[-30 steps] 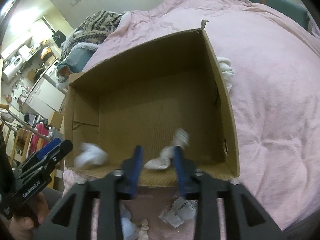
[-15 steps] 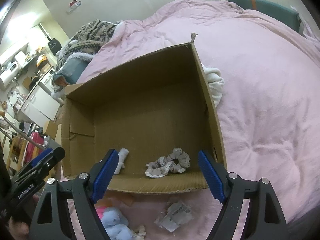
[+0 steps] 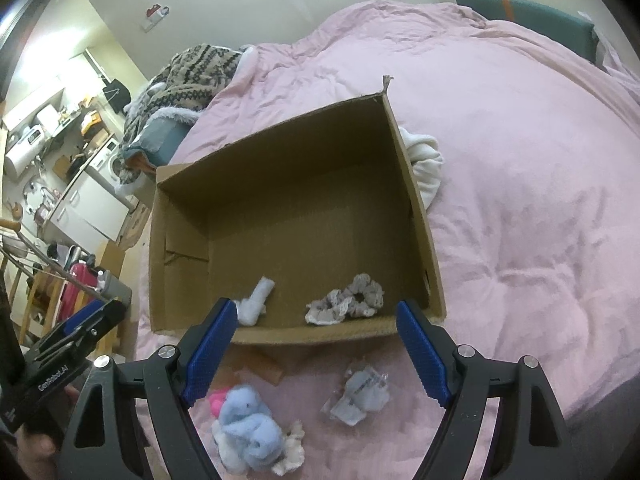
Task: Organize soft objects
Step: 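Move the right tool back toward the blue plush and sock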
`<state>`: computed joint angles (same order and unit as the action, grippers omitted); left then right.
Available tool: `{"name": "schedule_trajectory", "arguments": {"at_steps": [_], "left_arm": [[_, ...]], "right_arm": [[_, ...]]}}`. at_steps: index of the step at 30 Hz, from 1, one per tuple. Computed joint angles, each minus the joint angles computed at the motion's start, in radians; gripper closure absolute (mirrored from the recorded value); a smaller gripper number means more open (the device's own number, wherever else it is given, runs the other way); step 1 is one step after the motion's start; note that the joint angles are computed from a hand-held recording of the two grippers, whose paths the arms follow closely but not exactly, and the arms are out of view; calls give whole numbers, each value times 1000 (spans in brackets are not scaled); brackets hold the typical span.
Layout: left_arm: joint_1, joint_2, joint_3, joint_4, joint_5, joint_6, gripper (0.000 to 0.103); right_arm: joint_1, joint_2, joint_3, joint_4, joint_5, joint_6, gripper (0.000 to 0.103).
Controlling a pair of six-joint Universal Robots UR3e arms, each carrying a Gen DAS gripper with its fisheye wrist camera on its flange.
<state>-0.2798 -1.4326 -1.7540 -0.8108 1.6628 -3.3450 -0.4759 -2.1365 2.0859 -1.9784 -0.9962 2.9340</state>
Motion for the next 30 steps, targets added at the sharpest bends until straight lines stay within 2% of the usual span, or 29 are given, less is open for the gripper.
{"name": "schedule_trajectory", "arguments": {"at_steps": [6,10,21,26,30], "left_arm": [[-24,47,-15,-75,59,-7,33],[-10,98,-45,-134,47,-16,33],[23,208,-128,-189,11,-57,33],[45,192,-128,-197,-10,-78,33],[64,177,-128,-209,-33,-91,33]], "right_arm": [[18,-55,7,66,-10,-30,16],[13,-125,12,160,-4,-77,16],[-119,-275,-31,579,76,-228,16],[-11,-184,-19,531,24,-151,16],[102,-87,-2,433,-21,-73,16]]}}
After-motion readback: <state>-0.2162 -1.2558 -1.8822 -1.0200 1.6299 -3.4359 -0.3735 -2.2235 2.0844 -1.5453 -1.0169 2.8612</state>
